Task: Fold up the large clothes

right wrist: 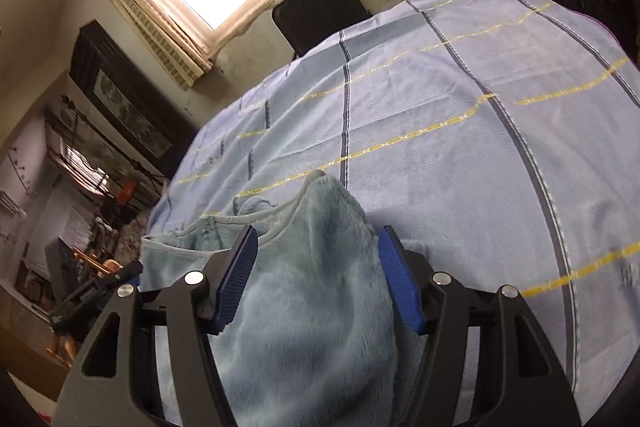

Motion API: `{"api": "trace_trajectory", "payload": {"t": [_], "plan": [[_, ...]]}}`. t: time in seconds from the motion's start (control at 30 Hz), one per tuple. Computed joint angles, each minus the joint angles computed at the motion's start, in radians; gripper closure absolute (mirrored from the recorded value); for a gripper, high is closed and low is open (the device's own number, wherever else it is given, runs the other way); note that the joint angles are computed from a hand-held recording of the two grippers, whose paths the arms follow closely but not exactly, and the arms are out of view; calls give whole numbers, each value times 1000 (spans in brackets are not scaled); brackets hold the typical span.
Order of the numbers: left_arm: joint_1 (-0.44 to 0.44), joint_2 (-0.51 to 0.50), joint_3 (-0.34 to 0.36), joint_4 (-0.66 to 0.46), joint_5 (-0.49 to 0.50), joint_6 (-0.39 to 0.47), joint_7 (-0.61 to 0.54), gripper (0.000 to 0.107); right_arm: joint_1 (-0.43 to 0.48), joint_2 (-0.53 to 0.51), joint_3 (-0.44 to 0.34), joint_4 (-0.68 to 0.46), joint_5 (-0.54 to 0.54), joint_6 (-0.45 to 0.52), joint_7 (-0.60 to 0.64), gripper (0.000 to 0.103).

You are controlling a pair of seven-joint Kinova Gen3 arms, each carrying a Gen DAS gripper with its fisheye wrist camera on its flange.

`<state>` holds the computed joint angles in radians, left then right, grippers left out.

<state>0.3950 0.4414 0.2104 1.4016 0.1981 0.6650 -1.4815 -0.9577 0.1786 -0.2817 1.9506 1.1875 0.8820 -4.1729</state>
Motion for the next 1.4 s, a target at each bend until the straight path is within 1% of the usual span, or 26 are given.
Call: {"api": "trace_trajectory", "payload": {"t": [0.03, 0.07, 0.1, 0.13, 0.17, 0.27, 0.33, 0.37, 0.43, 0.5, 0.57, 0.63, 0.67, 0.73, 0.8, 0.83, 0.9, 0.97, 1.0, 1.07, 1.13, 1.2, 1.23, 1.3, 1.37, 1.4], "plan": [[16, 15, -9, -19, -20, 13, 11, 75, 20, 11, 7, -11, -12, -25, 19, 41], [19, 24, -7, -22, -35, 11, 21, 90, 21, 18, 26, -13, -12, -50, 22, 41], [30, 21, -22, -10, -34, -8, 26, 90, 30, 26, 35, -16, -14, -73, 30, 46], [38, 10, -32, 9, -43, -38, 41, 91, 48, 39, 26, -23, -17, -79, 40, 74], [40, -6, -38, 36, -50, -77, 51, 91, 58, 45, 24, -21, -7, -92, 33, 91], [28, -29, -30, 72, -48, -141, 65, 91, 10, 50, 52, -24, 51, -37, -5, 91], [71, 0, -67, 44, -99, -125, 114, 91, -9, 55, 66, -42, 54, 8, 21, 91], [89, 21, -82, 27, -123, -108, 135, 90, -4, 59, 70, -48, 44, 6, 30, 91], [70, 67, -58, -8, -122, -59, 139, 86, 62, 72, 39, -39, 43, -46, 15, 91], [38, 65, -38, -5, -90, -66, 125, 78, 154, 101, -12, -12, 46, -127, -58, 89], [36, 67, -44, -8, -90, -54, 137, 70, 234, 85, -59, 30, 78, -209, -139, 80], [16, 57, -31, 3, -70, -56, 130, 70, 249, 68, -52, 68, 134, -257, -221, 79], [15, 36, -33, 22, -71, -74, 135, 71, 244, 67, -49, 79, 164, -257, -261, 77], [67, -14, -82, 60, -121, -127, 180, 74, 178, 65, -7, 82, 175, -207, -292, 73], [101, -71, -100, 105, -165, -187, 204, 75, 85, 47, 51, 72, 145, -126, -257, 71], [97, -95, -81, 125, -162, -213, 193, 74, 39, 39, 80, 59, 126, -85, -217, 71], [58, -119, 3, 144, -135, -233, 124, 68, -45, 26, 129, 19, 120, -12, -135, 71], [51, -112, 48, 136, -110, -219, 57, 65, -65, 33, 126, -35, 141, 5, -54, 71], [74, -99, 48, 127, -117, -206, 45, 64, -47, 47, 104, -65, 154, -11, -18, 71], [104, -70, 43, 112, -126, -188, 23, 64, 33, 82, 21, -118, 187, -83, 46, 71], [170, -34, -12, 90, -181, -163, 57, 64, 122, 121, -66, -155, 212, -165, 89, 71], [178, 0, -26, 78, -195, -137, 56, 64, 163, 164, -93, -193, 187, -246, 150, 72], [154, 26, -10, 69, -177, -125, 36, 63, 164, 182, -79, -206, 156, -281, 186, 72], [93, 32, 42, 81, -117, -139, -23, 62, 120, 195, -2, -202, 100, -323, 208, 73], [92, 31, 37, 82, -108, -139, -44, 62, 80, 190, 91, -162, 89, -399, 165, 91], [94, 30, 32, 90, -107, -148, -52, 62, 61, 179, 137, -133, 100, -440, 125, 96]]}}
